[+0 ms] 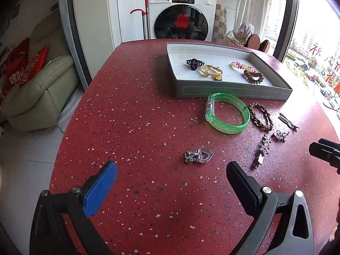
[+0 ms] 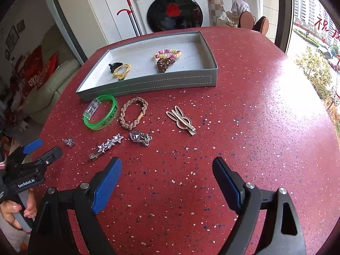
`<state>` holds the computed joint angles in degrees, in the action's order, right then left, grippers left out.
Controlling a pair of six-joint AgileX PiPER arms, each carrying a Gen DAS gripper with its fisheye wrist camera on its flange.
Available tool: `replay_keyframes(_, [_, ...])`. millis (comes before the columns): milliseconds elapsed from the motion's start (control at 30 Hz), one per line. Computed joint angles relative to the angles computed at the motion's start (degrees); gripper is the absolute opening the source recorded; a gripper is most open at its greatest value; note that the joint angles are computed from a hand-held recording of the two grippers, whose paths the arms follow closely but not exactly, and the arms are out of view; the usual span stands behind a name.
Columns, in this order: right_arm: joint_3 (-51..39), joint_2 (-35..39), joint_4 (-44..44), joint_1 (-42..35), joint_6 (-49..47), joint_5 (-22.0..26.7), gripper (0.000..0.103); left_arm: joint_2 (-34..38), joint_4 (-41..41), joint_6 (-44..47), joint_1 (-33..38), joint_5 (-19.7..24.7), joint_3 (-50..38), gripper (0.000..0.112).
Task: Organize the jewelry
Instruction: 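Withdraw both grippers from the tray toward the heart charms, then grasp the purple heart charm with the right gripper while the left grasps the silver heart pendant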
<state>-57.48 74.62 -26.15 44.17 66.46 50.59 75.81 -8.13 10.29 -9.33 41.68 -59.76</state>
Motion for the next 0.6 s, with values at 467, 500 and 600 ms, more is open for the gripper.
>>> replay_keyframes(467, [-7.41, 9.56, 2.02, -1.59, -12.30, -1.55, 0.062, 4.88, -6.01, 17.06, 0.49, 1.98, -4.34, 0.102])
replay_keyframes(500, [-7.53, 9.81, 2.34, -1.91, -12.94, -1.60, 0.058, 5.09, -6.17, 17.66, 0.25, 1.92, -4.41, 0.102])
replay_keyframes(600, [-8.21, 11.02, 3.09, -2.63, -14.82, -1.69, 0.054, 5.55, -6.41, 18.62, -0.59, 1.69, -4.58, 0.099])
